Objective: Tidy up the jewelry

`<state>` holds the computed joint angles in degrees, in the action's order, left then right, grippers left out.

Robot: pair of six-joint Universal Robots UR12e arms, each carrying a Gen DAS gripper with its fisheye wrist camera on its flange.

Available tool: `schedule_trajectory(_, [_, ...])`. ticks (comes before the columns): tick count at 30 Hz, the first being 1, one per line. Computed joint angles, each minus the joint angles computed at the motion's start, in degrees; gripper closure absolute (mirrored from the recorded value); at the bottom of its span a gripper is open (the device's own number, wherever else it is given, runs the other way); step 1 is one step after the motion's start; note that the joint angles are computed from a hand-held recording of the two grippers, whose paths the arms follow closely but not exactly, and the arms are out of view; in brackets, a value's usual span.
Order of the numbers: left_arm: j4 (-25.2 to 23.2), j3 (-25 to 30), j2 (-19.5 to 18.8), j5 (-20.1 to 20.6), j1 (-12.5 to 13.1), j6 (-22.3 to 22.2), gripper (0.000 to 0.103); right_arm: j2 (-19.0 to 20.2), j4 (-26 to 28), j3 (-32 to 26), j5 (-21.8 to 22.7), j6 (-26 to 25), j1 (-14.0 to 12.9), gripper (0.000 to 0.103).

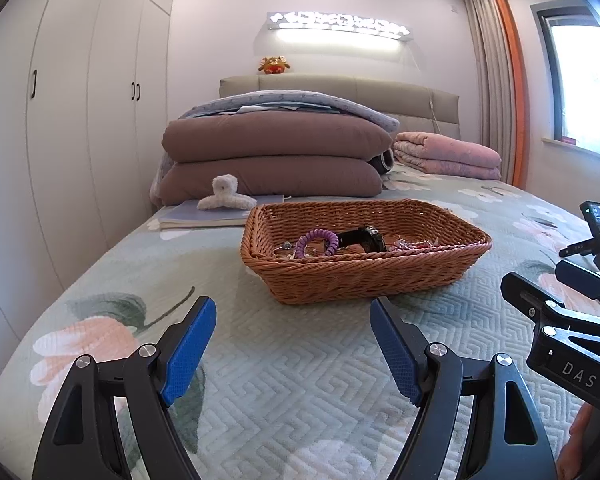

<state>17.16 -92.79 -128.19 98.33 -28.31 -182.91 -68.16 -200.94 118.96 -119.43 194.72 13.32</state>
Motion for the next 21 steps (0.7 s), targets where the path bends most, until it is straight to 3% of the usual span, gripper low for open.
schedule_trajectory(16, [0.46, -0.17, 0.01, -0.55, 0.13, 0.13, 0.023, -0.02, 0.18, 0.03, 0.17, -0.1, -0.03, 0.018])
schedule_trajectory(21, [-1.38, -0.04, 0.19, -0.98, 0.54, -1.17, 0.023, 0.0, 0.09, 0.03, 0.17, -0.23, -0.02, 0.018])
